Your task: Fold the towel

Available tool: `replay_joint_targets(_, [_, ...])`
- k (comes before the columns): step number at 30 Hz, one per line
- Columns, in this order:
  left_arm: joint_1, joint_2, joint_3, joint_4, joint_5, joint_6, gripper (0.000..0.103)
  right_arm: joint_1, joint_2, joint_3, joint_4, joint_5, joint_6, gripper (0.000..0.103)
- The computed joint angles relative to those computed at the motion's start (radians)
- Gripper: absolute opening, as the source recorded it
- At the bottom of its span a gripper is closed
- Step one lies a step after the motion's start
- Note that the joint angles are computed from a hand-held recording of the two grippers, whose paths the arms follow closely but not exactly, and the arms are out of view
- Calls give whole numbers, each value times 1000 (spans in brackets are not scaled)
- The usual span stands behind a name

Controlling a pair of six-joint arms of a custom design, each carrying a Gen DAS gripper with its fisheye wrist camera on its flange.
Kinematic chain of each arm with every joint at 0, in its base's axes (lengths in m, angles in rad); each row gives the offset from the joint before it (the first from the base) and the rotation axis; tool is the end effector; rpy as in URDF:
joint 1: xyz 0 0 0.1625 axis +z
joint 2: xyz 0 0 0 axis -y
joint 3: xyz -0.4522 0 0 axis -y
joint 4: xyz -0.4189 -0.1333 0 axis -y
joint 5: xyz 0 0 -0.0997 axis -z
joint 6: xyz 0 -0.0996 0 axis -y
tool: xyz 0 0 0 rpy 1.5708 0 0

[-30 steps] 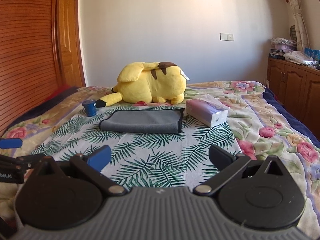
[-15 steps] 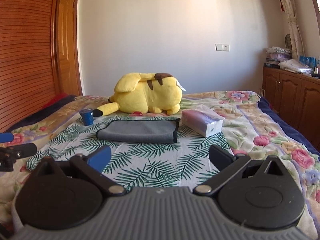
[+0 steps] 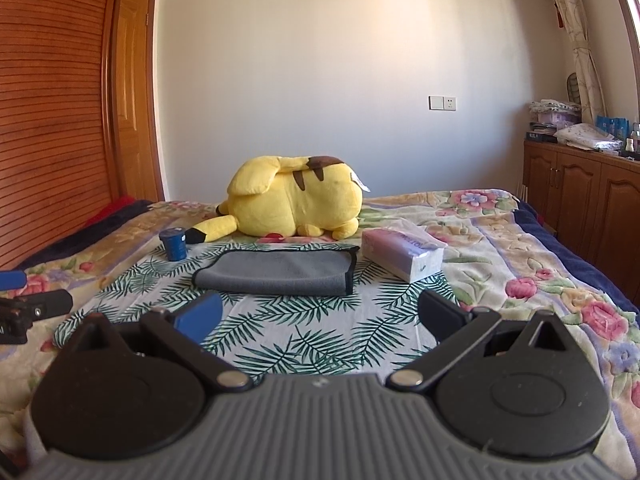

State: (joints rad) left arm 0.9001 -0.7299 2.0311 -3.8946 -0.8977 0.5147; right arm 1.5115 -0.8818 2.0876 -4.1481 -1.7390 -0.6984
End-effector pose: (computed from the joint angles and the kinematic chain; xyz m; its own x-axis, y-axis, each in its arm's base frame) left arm -0.1993 -0.5656 0.1048 -0.6616 0.2612 -0.7029 0.7463 0.3213 -0.5830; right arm 0.0836 -0.5589 0.1985 -0.7538 0.0431 0.6556 -0.6176 0.2942 -0.7294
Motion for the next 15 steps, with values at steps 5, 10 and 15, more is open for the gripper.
replay_joint_targets(5, [0, 1, 1, 0, 1, 2, 87, 0, 0, 0, 0, 0, 0, 103])
replay_joint_targets(10, [0, 1, 1, 1, 2, 2, 87, 1, 1, -1, -1, -1, 0, 103])
replay_joint_targets(15, [3, 0, 0, 4, 0, 6, 87, 2, 2, -1, 1, -3, 1, 103])
